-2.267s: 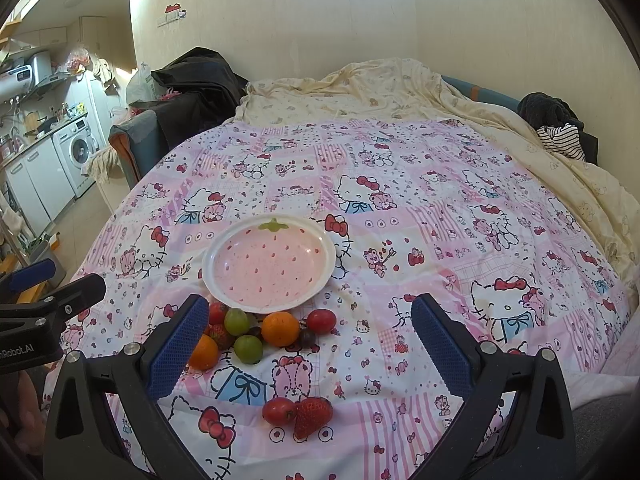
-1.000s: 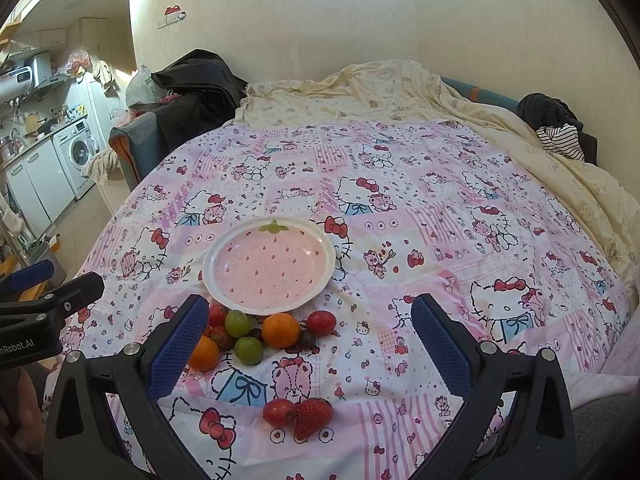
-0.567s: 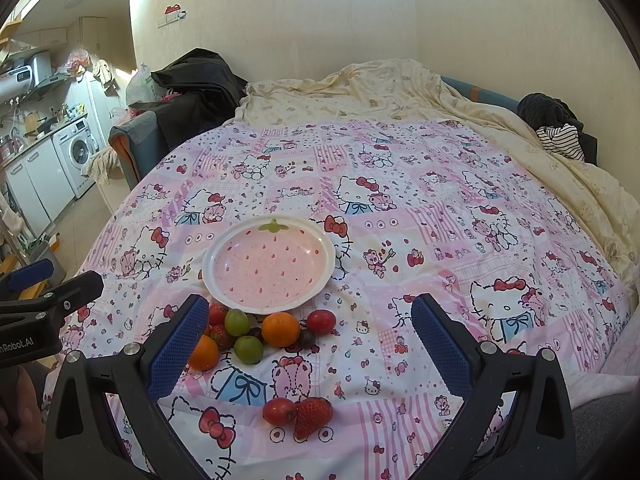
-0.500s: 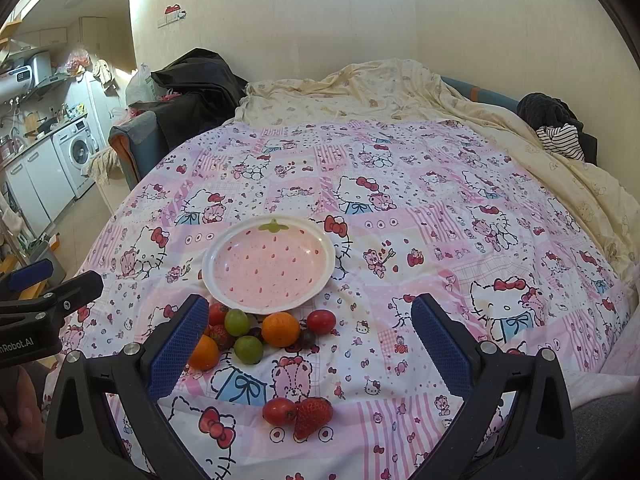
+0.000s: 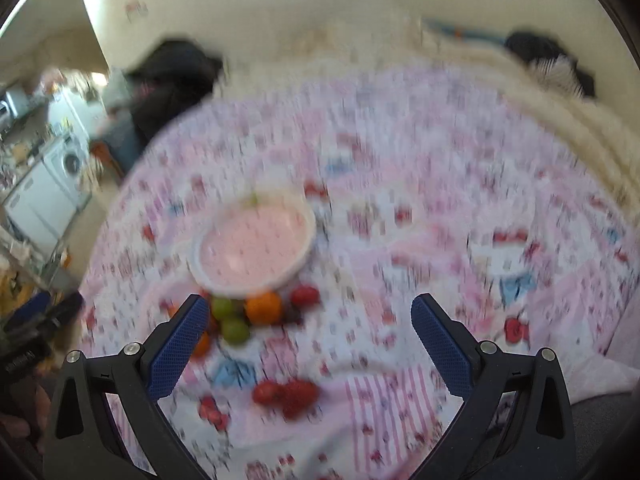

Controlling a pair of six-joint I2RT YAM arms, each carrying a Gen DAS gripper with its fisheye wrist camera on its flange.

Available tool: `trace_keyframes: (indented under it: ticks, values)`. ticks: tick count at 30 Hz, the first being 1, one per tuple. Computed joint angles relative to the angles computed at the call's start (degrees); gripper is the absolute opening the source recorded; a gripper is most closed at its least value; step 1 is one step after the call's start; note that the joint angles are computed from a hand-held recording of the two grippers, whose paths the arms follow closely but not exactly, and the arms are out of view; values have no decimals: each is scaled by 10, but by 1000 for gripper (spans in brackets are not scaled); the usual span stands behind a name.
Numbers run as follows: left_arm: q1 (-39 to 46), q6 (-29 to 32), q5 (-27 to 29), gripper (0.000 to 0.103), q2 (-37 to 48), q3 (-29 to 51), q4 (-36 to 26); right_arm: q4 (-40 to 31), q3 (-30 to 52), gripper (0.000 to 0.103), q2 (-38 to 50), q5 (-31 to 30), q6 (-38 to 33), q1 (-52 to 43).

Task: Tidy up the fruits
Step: 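Grasp the red strawberry with the right gripper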

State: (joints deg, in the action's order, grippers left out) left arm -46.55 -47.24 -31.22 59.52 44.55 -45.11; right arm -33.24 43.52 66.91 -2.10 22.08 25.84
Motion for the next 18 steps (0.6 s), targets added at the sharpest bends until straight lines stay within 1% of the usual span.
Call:
trace_keyframes:
  ticks: [1, 2, 3, 4, 5, 6, 9, 12, 15, 17, 18]
  values:
    - [4, 0, 6, 103, 3, 0, -2, -12, 6, 97, 24, -25, -8, -11]
    - [5, -2, 10, 103, 8, 3, -6, -23, 10, 82, 52, -57, -7, -24]
    - [7, -2, 15, 103, 11, 3, -6, -32, 13, 72, 84, -97, -1, -40]
    - [12, -2, 24, 103, 13, 3, -5, -34, 12, 68, 115, -145, 7, -56]
    - [14, -2, 29, 103, 16, 3, -4, -32, 9, 59, 133, -175, 13, -64]
    - [16, -3, 33, 103, 19, 3, -4, -27, 7, 57, 156, -200, 20, -69]
    - [16, -2, 35, 103, 28, 7, -5, -11, 5, 53, 185, -225, 39, -71]
    - [15, -2, 32, 103, 31, 7, -5, 12, 4, 47, 219, -275, 61, -93]
    - [16, 0, 31, 103, 35, 9, -6, 36, -8, 47, 235, -277, 94, -104]
    - [16, 0, 29, 103, 39, 9, -4, 38, -8, 46, 243, -280, 93, -107]
    - [16, 1, 29, 103, 41, 9, -3, 42, -10, 42, 244, -286, 96, -105]
